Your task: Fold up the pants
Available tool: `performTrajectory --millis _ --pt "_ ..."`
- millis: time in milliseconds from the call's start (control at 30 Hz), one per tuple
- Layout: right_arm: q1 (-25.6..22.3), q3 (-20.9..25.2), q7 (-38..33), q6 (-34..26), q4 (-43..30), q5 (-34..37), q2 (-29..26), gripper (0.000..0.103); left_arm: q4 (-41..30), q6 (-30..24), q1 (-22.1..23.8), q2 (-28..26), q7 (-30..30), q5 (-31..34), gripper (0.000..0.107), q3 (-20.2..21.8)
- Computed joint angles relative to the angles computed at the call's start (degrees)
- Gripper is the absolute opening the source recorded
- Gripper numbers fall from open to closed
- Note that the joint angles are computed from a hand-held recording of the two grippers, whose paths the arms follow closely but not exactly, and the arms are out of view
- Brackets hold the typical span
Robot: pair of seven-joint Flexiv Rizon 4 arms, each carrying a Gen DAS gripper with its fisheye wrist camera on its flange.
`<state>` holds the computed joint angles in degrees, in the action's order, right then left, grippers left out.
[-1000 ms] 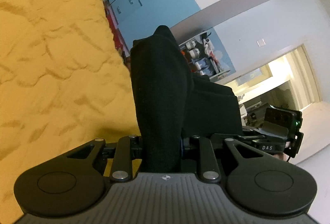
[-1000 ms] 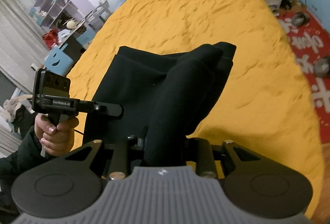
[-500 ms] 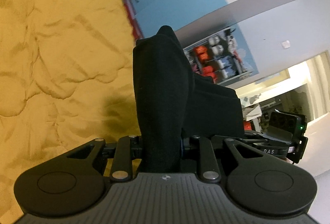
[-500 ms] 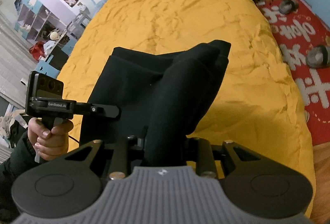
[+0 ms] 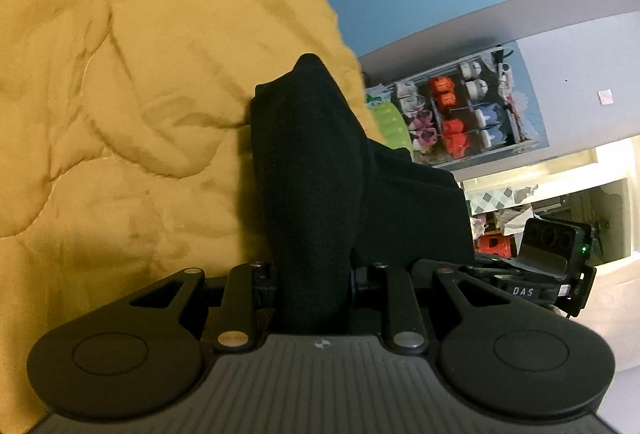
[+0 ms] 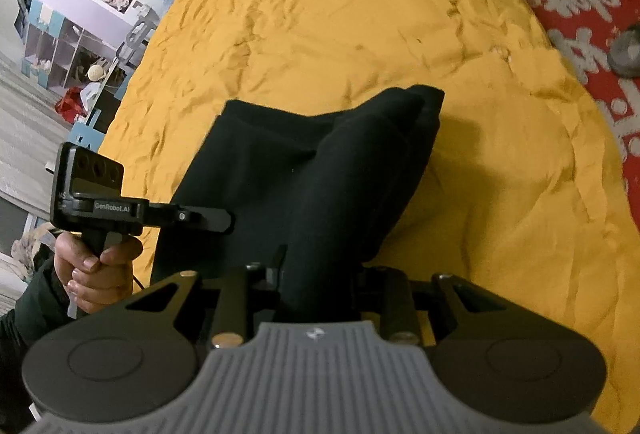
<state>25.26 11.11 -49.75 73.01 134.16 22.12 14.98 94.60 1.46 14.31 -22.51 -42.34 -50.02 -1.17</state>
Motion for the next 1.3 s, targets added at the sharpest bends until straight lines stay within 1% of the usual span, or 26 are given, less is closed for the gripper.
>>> performTrajectory --millis 100,200,267,333,400,533,633,767,833,867,900,933,1000,1067,1100,1133,1167,1233,1300 --pt "1.48 -0.78 -1.28 3.25 1.31 4.76 -1.5 0.029 0.12 -1.02 0.67 -1.94 -0.99 -0.36 0.033 -0.01" --pt "2.39 -0.3 -0.69 7.9 2.45 8.85 -2.72 0.031 -0.26 -2.7 1.7 -3.12 -1.93 -1.31 0.036 -0.3" --pt "2.06 0.63 1.27 8.88 3.05 8.39 -2.14 0.033 -1.37 -3.98 2.15 -3.55 -3.16 -0.89 0.036 -0.33" --pt "1.81 2.03 4.44 9.84 4.25 7.63 -0.65 0.038 -1.97 -5.45 2.86 -3.25 -3.47 -0.53 0.035 -0.18" --pt "2.04 3.61 7.89 10.93 6.09 6.51 1.01 0.039 -1.51 -6.55 3.59 -2.6 -2.06 -0.22 0.035 0.2" --pt "2.78 6.88 15.79 15.05 10.52 4.37 3.64 0.039 0.15 -10.14 5.29 -1.85 -0.69 0.62 0.036 1.44" --pt "2.59 9.29 21.27 16.97 12.75 2.01 4.65 0.037 2.6 -10.46 5.73 -0.32 1.22 1.13 0.036 2.58" --pt "0.42 13.92 28.94 19.04 14.95 -2.25 5.4 0.037 5.62 -9.39 5.87 1.53 2.43 0.48 0.037 3.8" --pt "-0.78 16.05 32.56 19.28 15.82 -4.3 6.02 0.033 6.35 -9.08 5.9 2.34 3.45 0.97 0.039 4.21" --pt "-1.03 16.53 33.94 18.85 16.18 -5.25 6.65 0.033 6.61 -8.74 5.93 2.9 4.89 1.73 0.039 4.47" --pt "-1.0 16.48 34.87 17.08 16.26 -6.51 7.77 0.032 6.82 -8.37 5.89 3.56 6.52 2.51 0.041 4.66" --pt "-0.34 15.47 34.88 13.9 15.88 -8.02 9.17 0.03 6.78 -8.23 5.92 4.13 8.21 3.55 0.044 4.89" --pt "1.45 12.43 33.19 4.25 14.13 -12.01 12.94 0.03 5.23 -8.97 6.08 4.62 10.18 5.66 0.042 5.12" --pt "0.27 11.57 31.64 -6.05 11.43 -19.3 15.98 0.032 3.54 -8.79 5.94 5.31 11.22 6.19 0.037 5.1" --pt "-0.78 11.72 30.6 -10.12 9.9 -23.28 16.7 0.034 3.36 -7.18 5.8 6.07 12.54 5.16 0.035 5.13" --pt "-1.77 11.79 29.05 -13.09 8.48 -27.18 16.84 0.035 3.52 -4.76 5.56 6.99 14.71 3.38 0.035 5.05" --pt "-3.2 12.28 27.3 -14.69 7.24 -31.94 16.42 0.036 3.46 -2.81 5.3 7.64 16.8 1.37 0.035 4.76" --pt "-6.11 12.73 26.02 -13.54 6.1 -39.42 14.82 0.036 3.74 0.68 4.36 8.82 19.09 -2.39 0.035 4.23" --pt "-9.61 12.41 27.63 -8.54 5.61 -45.76 11.98 0.036 4.0 1.87 3.36 9.45 20.75 -5.67 0.035 3.48"
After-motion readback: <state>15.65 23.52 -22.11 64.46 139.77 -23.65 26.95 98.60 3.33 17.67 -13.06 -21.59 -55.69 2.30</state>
